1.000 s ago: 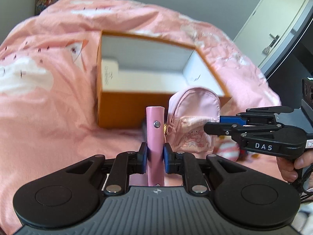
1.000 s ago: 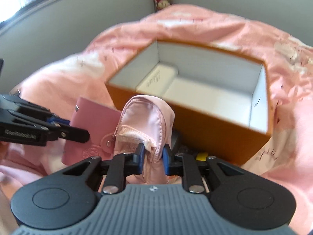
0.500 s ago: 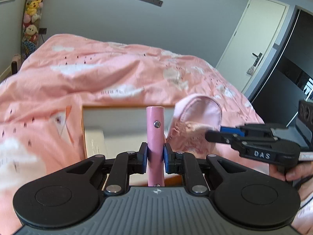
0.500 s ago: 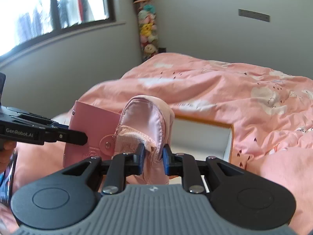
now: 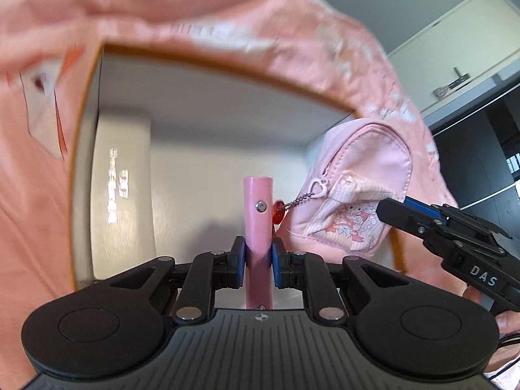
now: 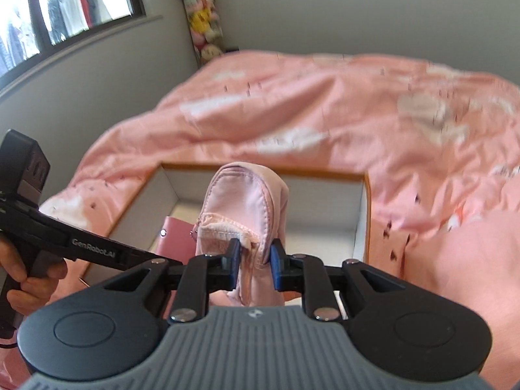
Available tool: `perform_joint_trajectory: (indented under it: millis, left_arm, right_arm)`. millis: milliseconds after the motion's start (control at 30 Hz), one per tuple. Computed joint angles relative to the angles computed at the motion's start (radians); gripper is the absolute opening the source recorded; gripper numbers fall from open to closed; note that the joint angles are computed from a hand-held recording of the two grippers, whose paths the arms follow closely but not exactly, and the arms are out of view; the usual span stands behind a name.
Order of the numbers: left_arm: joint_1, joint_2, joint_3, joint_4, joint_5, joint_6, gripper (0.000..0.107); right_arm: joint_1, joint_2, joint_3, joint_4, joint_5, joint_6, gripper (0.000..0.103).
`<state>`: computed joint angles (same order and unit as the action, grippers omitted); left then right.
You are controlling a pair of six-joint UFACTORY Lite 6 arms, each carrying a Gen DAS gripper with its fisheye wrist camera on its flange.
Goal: Organize objects
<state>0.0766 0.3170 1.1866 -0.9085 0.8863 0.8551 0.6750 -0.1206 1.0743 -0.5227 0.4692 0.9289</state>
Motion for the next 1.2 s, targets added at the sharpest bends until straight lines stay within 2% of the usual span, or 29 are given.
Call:
perform_joint_trajectory:
  millis: [100,367,467,667,733,900,1000,1100,1133,1200]
  left_arm:
    - [-0.010,0.093,0.057,0.020,0.027,-0.020,0.018]
    - [-0.057,0.187,0.159,0.131,0.042,-0.095,0.020]
    - [-0.094,0.132,0.123,0.232,-0.041,-0.148,0.027]
    - [-0.120,0.052,0.048,0.316,-0.141,-0.177,0.030]
    - [-0.126,-0.007,0.005,0.345,-0.191,-0.182,0.030]
    - [-0.049,-0.157,-0.070,0.237,-0.209,-0.076,0.030]
    - [-0.056,-0.199,-0.081,0.247,-0.250,-0.103,0.034]
    - [-0.059,-0.247,-0.127,0.265,-0.314,-0.115,0.035]
    - [-0.061,-0.248,-0.128,0.257,-0.326,-0.116,0.040]
    - [-0.041,-0.236,-0.121,0.220,-0.310,-0.095,0.042]
  right_arm:
    - [-0.058,0.049,-0.008,0.144,-0.055,-0.127,0.021]
    - [-0.100,0.119,0.004,0.243,-0.085,-0.235,0.021]
    - [-0.113,0.130,0.010,0.293,-0.090,-0.286,0.020]
    - [-0.124,0.115,0.018,0.358,-0.089,-0.359,0.021]
    - [-0.134,0.116,0.024,0.433,-0.093,-0.425,0.021]
    - [-0.144,0.140,0.057,0.625,-0.097,-0.602,0.021]
    - [-0.138,0.184,0.101,0.773,-0.087,-0.745,0.021]
    - [-0.152,0.272,0.175,0.974,-0.046,-0.925,0.021]
    - [-0.159,0.311,0.206,1.011,-0.026,-0.954,0.021]
    - [-0.180,0.390,0.267,1.072,0.026,-0.995,0.021]
